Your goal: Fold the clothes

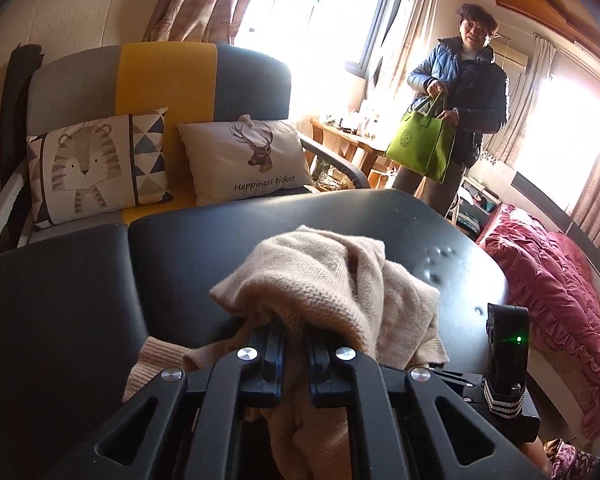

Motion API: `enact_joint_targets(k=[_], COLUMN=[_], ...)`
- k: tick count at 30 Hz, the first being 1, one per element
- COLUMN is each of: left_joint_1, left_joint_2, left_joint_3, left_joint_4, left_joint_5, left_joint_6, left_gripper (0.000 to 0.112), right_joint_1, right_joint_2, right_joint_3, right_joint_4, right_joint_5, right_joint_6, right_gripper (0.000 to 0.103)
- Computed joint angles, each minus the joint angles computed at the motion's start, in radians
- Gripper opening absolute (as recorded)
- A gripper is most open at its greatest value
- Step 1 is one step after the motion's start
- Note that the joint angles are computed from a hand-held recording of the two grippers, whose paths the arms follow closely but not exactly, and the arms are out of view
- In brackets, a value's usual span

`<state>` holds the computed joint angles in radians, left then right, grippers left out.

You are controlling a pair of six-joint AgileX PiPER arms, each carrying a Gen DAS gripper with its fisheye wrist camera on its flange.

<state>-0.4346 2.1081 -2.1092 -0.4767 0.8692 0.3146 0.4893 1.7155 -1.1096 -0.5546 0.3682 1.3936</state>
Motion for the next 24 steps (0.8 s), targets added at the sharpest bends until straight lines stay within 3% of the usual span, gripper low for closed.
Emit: enact_joint_targets(k=[6,8,14,18,22,24], left_joint_1=[0.006,0.011,0.044,0.078,0.103,0.116], left_joint_2=[-0.022,-0.019,0.003,0.037,0.027,0.021], left_joint_3=[0.102,0.114,0.124,0.085,0.098,0.102], left_joint_4=[0.015,0.046,0.054,-0.003,-0.066,-0.104], left_joint_5=[-0.038,-0.033,0.006,0.077,0.086,0.091], left_joint_6=[0.011,-0.025,-0.077,-0.089,-0.053,-0.027], left_gripper=[0.011,0.019,0.023,0.025,0.030,0.036], right_joint_1=[0.016,0.018,0.047,0.078,0.094,0.095], right_joint_2=[-0.019,-0.028,-0.077,-0.098,-0.078,-0.050], right_joint_3=[0.041,0.048,0.069,0.048,-0.034,-0.100], right_joint_4=[-0.079,-0.094,-0.221,-0.320,-0.318,-0.275], right_joint_5=[-0.011,-0.005,0.024,0.068,0.122,0.169], right_joint_6=[0.112,0.129,0.267,0.343,0.298,0.235], right_gripper=[0.019,0.020,0.044,0.055,0.067,0.068])
